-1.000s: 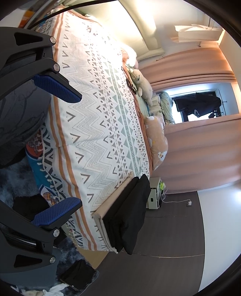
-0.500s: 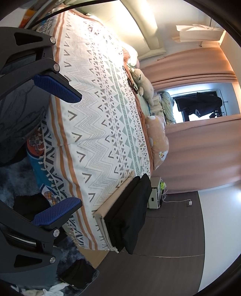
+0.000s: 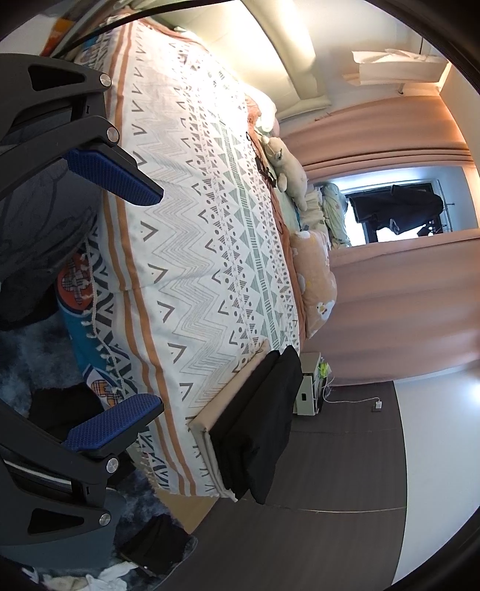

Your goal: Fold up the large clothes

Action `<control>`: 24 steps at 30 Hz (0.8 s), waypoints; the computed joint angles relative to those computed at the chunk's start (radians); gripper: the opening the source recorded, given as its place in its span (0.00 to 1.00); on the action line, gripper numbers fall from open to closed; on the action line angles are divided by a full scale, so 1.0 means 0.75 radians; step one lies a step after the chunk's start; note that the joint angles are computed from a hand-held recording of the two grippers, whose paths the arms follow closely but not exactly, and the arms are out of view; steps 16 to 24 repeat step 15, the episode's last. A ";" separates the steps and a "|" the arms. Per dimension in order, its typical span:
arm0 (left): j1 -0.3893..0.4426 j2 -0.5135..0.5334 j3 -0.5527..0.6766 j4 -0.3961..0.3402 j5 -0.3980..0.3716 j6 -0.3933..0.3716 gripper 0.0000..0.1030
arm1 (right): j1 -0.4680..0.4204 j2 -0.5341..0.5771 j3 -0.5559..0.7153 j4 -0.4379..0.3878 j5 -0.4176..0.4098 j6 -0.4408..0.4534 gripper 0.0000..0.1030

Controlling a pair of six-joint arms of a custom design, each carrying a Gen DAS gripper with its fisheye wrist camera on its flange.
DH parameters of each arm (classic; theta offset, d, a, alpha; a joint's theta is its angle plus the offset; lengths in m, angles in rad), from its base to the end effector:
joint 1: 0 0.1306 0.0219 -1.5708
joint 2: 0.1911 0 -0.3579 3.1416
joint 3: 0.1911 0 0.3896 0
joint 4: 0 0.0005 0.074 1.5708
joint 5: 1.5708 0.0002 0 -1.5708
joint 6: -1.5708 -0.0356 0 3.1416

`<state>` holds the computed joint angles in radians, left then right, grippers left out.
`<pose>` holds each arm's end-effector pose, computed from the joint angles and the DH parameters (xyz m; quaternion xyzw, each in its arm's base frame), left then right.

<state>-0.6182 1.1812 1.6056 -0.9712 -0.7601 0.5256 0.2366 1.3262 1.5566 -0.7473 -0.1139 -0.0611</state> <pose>0.3330 -0.2073 0.5898 -0.1441 0.8171 0.0257 0.5576 0.4629 0.1153 0.5227 -0.1041 0.8571 0.1231 0.4892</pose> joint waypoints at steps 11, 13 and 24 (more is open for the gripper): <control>-0.032 -0.013 -0.007 0.003 -0.043 0.001 1.00 | -0.009 -0.030 -0.028 0.000 -0.009 -0.010 1.00; -0.036 -0.018 -0.008 0.013 -0.056 -0.008 1.00 | -0.012 -0.032 -0.030 0.000 -0.013 -0.020 1.00; -0.033 -0.027 -0.012 0.023 -0.057 -0.023 1.00 | -0.014 -0.029 -0.025 0.001 -0.015 -0.034 1.00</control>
